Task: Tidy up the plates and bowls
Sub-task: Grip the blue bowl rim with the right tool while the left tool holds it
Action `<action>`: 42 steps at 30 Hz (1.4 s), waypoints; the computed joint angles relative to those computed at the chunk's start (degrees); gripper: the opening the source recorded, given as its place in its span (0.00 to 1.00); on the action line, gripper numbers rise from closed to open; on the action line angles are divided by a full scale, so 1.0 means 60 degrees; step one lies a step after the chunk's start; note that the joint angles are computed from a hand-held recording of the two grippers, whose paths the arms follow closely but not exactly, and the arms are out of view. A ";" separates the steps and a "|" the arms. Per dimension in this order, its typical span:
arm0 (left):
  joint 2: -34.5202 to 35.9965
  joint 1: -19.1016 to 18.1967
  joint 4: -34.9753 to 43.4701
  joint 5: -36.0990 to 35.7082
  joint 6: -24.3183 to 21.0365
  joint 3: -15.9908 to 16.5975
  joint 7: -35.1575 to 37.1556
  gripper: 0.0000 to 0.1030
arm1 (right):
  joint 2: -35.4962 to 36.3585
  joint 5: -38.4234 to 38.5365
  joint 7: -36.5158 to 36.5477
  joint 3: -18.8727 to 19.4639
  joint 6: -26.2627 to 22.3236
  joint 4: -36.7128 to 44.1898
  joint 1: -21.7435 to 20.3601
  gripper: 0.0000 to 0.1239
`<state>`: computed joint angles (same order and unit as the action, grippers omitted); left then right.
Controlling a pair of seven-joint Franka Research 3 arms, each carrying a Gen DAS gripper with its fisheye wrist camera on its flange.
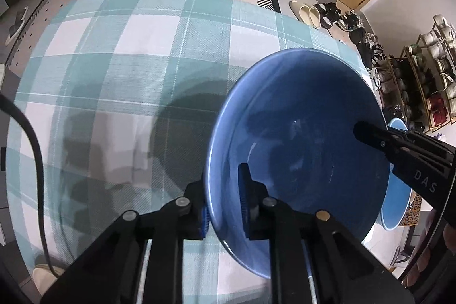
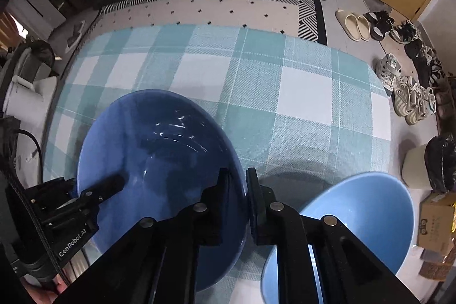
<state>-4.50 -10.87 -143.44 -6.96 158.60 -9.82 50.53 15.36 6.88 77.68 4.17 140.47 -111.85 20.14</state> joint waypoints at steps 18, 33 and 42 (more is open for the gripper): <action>-0.3204 -0.0674 -0.1567 0.0736 -0.1118 -0.0072 -0.1464 0.11 | -0.3654 0.1012 -0.0338 0.0315 0.0181 -0.2947 0.0013 0.06; -0.5358 -0.2109 -0.2066 0.0782 -0.2776 -0.0504 -0.2828 0.11 | -0.7804 0.1648 -0.0134 0.0250 -0.1306 -0.5659 -0.0290 0.06; -0.5501 -0.2953 -0.2288 0.0750 -0.2997 -0.0961 -0.3760 0.11 | -0.9825 0.1828 -0.0344 -0.0045 -0.2099 -0.7366 -0.0583 0.06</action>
